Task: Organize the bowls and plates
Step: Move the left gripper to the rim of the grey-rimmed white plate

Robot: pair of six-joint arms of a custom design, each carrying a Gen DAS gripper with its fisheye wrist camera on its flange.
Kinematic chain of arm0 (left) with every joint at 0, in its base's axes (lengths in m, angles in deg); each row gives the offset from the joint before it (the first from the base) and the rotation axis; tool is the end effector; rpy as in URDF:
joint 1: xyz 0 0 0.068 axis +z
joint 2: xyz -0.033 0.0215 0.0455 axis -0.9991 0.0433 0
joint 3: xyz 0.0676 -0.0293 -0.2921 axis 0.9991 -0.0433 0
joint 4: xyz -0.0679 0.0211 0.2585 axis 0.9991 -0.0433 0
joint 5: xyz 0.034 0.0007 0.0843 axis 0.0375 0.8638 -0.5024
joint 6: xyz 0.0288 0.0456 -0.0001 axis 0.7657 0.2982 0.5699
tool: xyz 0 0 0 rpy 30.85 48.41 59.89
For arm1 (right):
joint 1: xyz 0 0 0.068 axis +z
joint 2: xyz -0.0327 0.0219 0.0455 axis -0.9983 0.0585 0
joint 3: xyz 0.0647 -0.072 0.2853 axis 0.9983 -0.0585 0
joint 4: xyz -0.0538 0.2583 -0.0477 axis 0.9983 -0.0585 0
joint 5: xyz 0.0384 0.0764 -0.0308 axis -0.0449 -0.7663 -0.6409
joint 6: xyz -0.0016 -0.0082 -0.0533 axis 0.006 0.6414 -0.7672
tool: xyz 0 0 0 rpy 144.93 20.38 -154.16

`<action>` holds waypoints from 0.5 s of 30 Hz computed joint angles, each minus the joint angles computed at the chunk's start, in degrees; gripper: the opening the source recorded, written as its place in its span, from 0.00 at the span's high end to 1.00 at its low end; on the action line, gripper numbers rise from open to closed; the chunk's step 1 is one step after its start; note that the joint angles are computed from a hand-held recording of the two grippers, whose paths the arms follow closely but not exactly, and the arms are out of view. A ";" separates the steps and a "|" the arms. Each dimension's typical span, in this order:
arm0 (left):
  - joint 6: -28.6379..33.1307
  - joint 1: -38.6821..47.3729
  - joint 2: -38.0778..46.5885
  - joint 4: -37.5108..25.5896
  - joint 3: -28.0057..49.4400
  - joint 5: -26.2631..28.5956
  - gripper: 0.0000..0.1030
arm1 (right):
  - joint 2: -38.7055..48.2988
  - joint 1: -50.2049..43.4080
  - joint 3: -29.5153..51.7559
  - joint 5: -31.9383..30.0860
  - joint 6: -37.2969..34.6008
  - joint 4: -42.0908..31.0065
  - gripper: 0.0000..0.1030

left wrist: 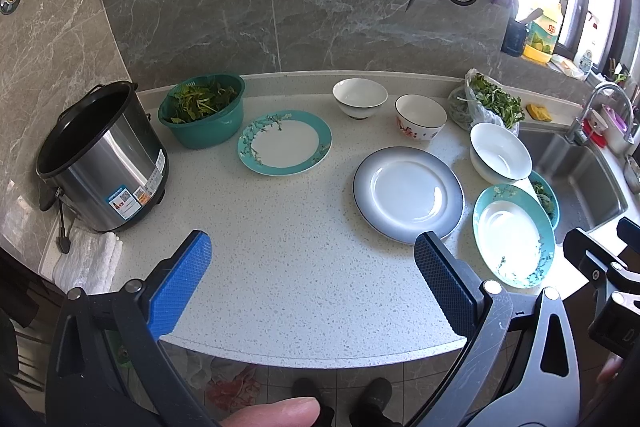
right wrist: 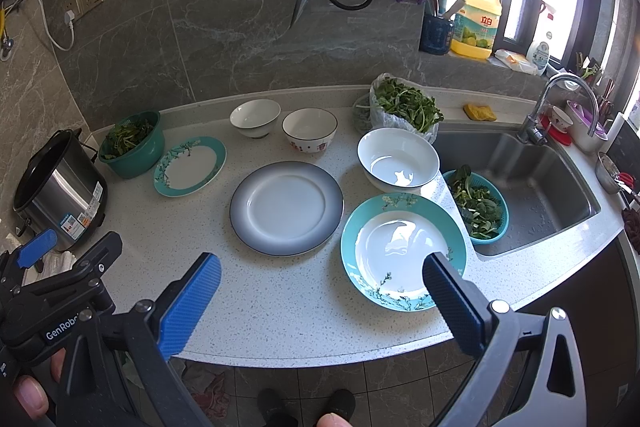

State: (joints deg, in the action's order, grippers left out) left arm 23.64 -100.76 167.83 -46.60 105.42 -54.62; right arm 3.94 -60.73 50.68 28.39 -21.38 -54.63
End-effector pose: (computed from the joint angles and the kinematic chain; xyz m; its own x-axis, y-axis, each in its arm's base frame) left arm 0.2862 -0.0638 0.4254 -0.7465 0.1008 -0.6577 0.1086 0.9937 0.0290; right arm 0.2201 0.0893 0.4658 -0.7339 0.1932 -0.6512 0.2739 0.9615 -0.0235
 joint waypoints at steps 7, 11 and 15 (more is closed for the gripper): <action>-1.42 -0.78 1.25 0.31 0.16 -1.33 0.00 | -0.96 -2.78 -3.58 -2.32 -3.17 3.83 0.00; -1.99 -0.92 3.28 0.36 -0.15 0.25 0.00 | -2.48 -6.91 -5.74 -7.56 -6.85 6.59 0.00; -3.80 0.56 7.16 -1.67 -0.93 6.08 0.00 | -6.47 -17.17 -11.90 -25.68 -11.72 13.02 0.00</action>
State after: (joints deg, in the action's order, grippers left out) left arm 19.85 -100.19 174.99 -48.27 104.49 -48.54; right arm -2.53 -77.91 38.79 2.71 -33.10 -41.61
